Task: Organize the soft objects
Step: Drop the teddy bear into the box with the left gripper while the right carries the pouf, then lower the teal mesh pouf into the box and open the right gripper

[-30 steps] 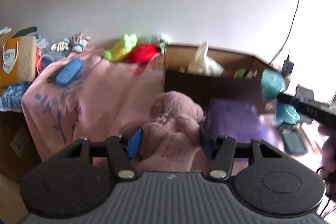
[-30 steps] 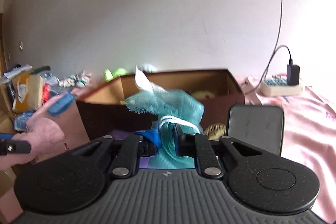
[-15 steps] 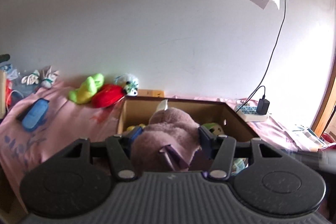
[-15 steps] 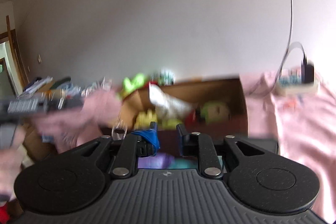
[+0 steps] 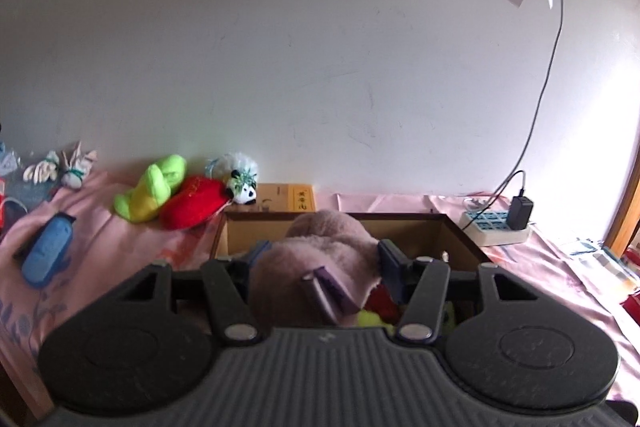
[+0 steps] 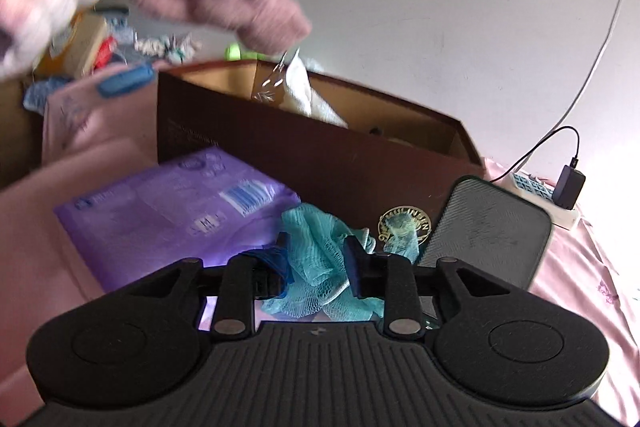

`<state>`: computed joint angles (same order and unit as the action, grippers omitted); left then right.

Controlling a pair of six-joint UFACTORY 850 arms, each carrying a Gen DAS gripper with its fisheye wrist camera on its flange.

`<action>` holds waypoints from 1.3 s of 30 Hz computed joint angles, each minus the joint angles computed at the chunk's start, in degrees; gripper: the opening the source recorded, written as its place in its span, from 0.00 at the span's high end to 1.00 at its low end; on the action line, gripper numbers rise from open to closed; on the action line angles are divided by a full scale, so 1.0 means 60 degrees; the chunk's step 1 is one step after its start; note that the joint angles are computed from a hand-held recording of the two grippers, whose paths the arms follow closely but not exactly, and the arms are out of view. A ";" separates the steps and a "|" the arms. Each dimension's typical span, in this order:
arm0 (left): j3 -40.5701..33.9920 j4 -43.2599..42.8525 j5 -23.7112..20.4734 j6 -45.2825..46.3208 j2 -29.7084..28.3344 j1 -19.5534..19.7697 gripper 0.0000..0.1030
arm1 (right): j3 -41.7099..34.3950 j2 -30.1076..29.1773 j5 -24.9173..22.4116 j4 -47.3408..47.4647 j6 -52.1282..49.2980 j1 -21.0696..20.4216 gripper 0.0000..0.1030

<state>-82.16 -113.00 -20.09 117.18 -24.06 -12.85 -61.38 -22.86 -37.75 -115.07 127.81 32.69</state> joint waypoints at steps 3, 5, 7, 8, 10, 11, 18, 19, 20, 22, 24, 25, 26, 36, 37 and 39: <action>-0.0558 0.1148 0.0203 -0.1070 -0.0449 -0.0075 0.42 | -0.0505 -0.0443 -0.0206 0.0583 -0.1230 0.0014 0.87; -0.0748 0.2071 0.0241 -0.1967 -0.0632 -0.0083 0.42 | -0.0792 -0.0703 -0.0464 0.0884 -0.1881 0.0077 0.86; -0.0619 0.1857 0.0027 -0.1833 -0.0613 -0.0010 0.34 | -0.1097 -0.0903 -0.0428 0.1337 -0.2551 0.0086 0.85; -0.0535 0.1705 -0.0038 -0.1704 -0.0573 0.0017 0.32 | -0.1227 -0.0991 -0.0415 0.1525 -0.2748 0.0074 0.85; -0.0345 0.1534 -0.0019 -0.1451 -0.0465 0.0042 0.31 | -0.1528 -0.1198 -0.0503 0.2015 -0.3104 0.0056 0.85; -0.0271 0.1490 0.0016 -0.1371 -0.0420 0.0048 0.31 | -0.1682 -0.1315 -0.0629 0.2323 -0.3321 0.0070 0.85; 0.0578 0.0856 -0.0084 -0.0808 0.0101 0.0178 0.31 | -0.2234 -0.1715 -0.0925 0.3188 -0.3807 0.0078 0.91; 0.0699 0.0743 -0.0044 -0.0751 0.0182 0.0190 0.31 | -0.2146 -0.1650 -0.0808 0.3065 -0.3569 0.0066 0.93; 0.0795 0.0708 -0.0016 -0.0753 0.0247 0.0208 0.31 | -0.2093 -0.1626 -0.0804 0.2988 -0.3387 0.0080 0.94; 0.1007 0.0642 0.0201 -0.0763 0.0405 0.0208 0.31 | -0.1865 -0.1469 -0.0791 0.2702 -0.2957 0.0091 1.00; 0.1222 0.0416 0.0392 -0.0546 0.0557 0.0212 0.31 | -0.1559 -0.1303 -0.1015 0.2184 -0.2306 0.0168 1.00; 0.1343 0.0129 0.0521 -0.0269 0.0641 0.0203 0.31 | -0.1404 -0.1198 -0.1116 0.1928 -0.1952 0.0209 1.00; 0.1472 -0.0195 0.0621 0.0032 0.0733 0.0200 0.31 | -0.1235 -0.1058 -0.1091 0.1677 -0.1546 0.0223 1.00; 0.2401 -0.1904 0.1005 0.1510 0.1488 0.0283 0.31 | 0.0862 0.1134 -0.0448 -0.2626 0.5128 -0.0190 1.00; 0.2413 -0.1704 0.1085 0.1245 0.1519 0.0279 0.31 | 0.0949 0.1326 -0.0394 -0.2960 0.5598 -0.0272 1.00; 0.2419 -0.1328 0.1328 0.0767 0.1567 0.0248 0.31 | 0.1045 0.1701 -0.0213 -0.3796 0.6598 -0.0521 1.00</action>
<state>-67.64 -120.97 -12.12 121.79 -14.66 -11.36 -55.11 -12.66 -39.03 -137.84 167.40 29.56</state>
